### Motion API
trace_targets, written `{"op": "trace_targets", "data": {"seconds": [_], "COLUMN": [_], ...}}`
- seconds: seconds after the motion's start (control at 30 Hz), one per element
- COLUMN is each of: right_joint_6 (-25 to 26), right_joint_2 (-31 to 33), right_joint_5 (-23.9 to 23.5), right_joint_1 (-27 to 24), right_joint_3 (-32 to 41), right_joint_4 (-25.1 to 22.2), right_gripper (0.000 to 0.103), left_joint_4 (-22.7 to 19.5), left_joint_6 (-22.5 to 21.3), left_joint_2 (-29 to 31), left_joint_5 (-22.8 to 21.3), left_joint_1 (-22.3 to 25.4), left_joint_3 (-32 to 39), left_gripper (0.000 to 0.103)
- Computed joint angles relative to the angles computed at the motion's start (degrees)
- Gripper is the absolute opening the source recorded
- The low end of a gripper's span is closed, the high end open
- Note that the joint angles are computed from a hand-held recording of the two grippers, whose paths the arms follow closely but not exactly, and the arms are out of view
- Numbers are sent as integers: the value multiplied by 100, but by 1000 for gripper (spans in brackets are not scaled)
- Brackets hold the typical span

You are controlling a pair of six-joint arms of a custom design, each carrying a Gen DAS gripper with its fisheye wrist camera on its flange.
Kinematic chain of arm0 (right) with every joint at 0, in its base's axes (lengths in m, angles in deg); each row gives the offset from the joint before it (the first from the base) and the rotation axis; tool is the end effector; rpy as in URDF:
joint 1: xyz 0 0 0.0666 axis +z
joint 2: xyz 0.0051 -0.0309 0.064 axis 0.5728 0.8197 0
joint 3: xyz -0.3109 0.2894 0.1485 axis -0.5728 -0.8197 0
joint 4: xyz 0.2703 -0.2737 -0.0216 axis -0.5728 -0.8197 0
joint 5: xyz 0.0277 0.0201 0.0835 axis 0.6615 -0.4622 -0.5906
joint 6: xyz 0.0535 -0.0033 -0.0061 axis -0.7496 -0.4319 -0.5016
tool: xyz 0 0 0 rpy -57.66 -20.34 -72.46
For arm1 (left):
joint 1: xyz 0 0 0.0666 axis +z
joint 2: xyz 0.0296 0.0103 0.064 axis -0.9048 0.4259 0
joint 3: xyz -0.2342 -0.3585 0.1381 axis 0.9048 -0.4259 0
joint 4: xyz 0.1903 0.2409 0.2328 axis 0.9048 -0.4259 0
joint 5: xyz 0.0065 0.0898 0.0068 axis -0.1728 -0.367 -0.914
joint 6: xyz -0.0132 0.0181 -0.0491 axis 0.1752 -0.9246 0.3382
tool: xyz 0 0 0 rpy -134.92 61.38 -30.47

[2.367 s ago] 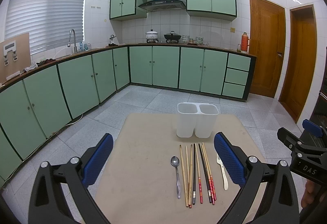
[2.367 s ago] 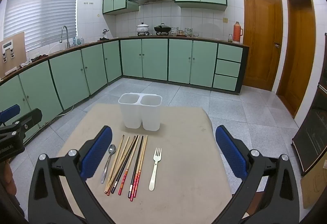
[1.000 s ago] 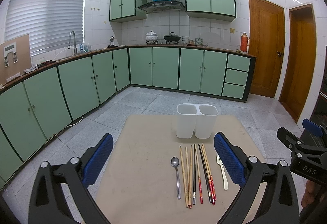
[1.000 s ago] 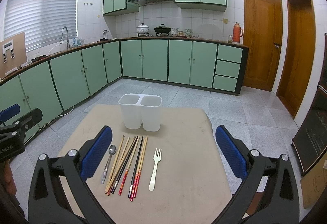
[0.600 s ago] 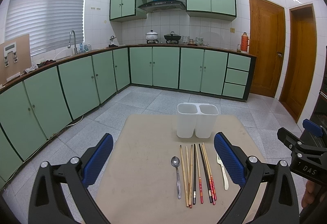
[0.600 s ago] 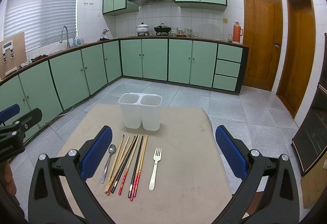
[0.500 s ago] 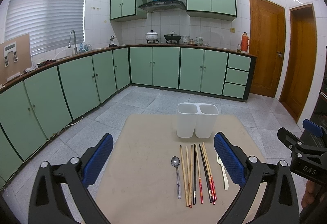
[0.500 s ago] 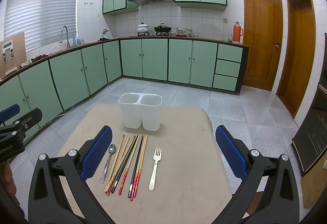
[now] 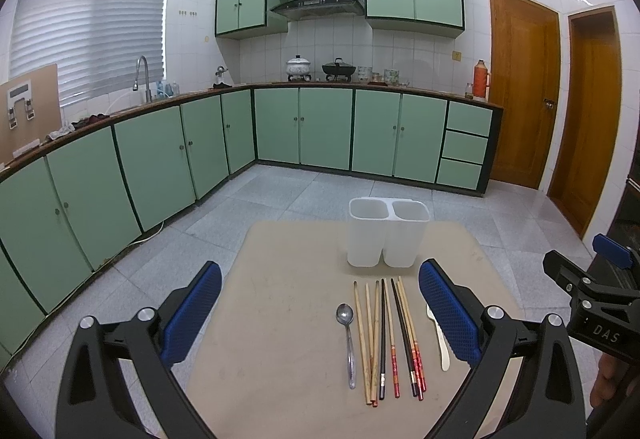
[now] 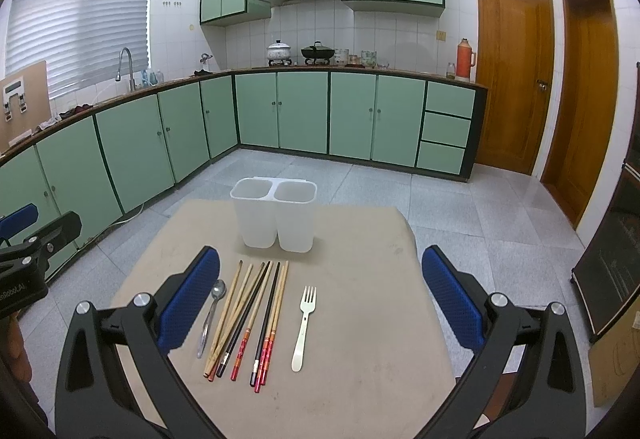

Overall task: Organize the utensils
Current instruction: 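Close the left gripper on the steel spoon while the right gripper closes on the white fork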

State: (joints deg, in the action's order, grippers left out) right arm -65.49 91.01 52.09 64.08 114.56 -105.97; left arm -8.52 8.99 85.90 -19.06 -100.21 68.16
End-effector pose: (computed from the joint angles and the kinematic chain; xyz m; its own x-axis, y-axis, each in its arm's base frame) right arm 0.5501 0.3058 0.6272 -0.4078 -0.2523 -0.8775 -0.4889 0.8720 -0.0235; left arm 0.4613 -0.2938 0.6204 -0.4080 -0.2267 -0.8844 -0.4789 0.8779 -0.0041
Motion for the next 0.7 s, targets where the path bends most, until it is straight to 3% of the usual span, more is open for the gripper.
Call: {"op": "trace_targets", "data": {"seconds": [0.13, 0.3, 0.47, 0.7], "right_joint_6": [-21, 14, 126, 82], "right_joint_2": [72, 317, 819, 1926], "right_joint_5": [104, 321, 335, 202], "right_joint_1": [29, 15, -28, -11], "right_joint_3": [-226, -91, 383, 1820], "right_joint_4": [180, -68, -571, -1739], "right_gripper": [98, 98, 98, 96], "left_joint_4": [40, -110, -168, -113], "left_joint_6": [-30, 46, 25, -80], "left_joint_2": [29, 101, 253, 698], "left_joint_5": [95, 241, 618, 1426], "left_joint_1": [118, 335, 705, 1122], "left_joint_3": [-89, -212, -474, -512], "left_gripper": [97, 97, 97, 97]}}
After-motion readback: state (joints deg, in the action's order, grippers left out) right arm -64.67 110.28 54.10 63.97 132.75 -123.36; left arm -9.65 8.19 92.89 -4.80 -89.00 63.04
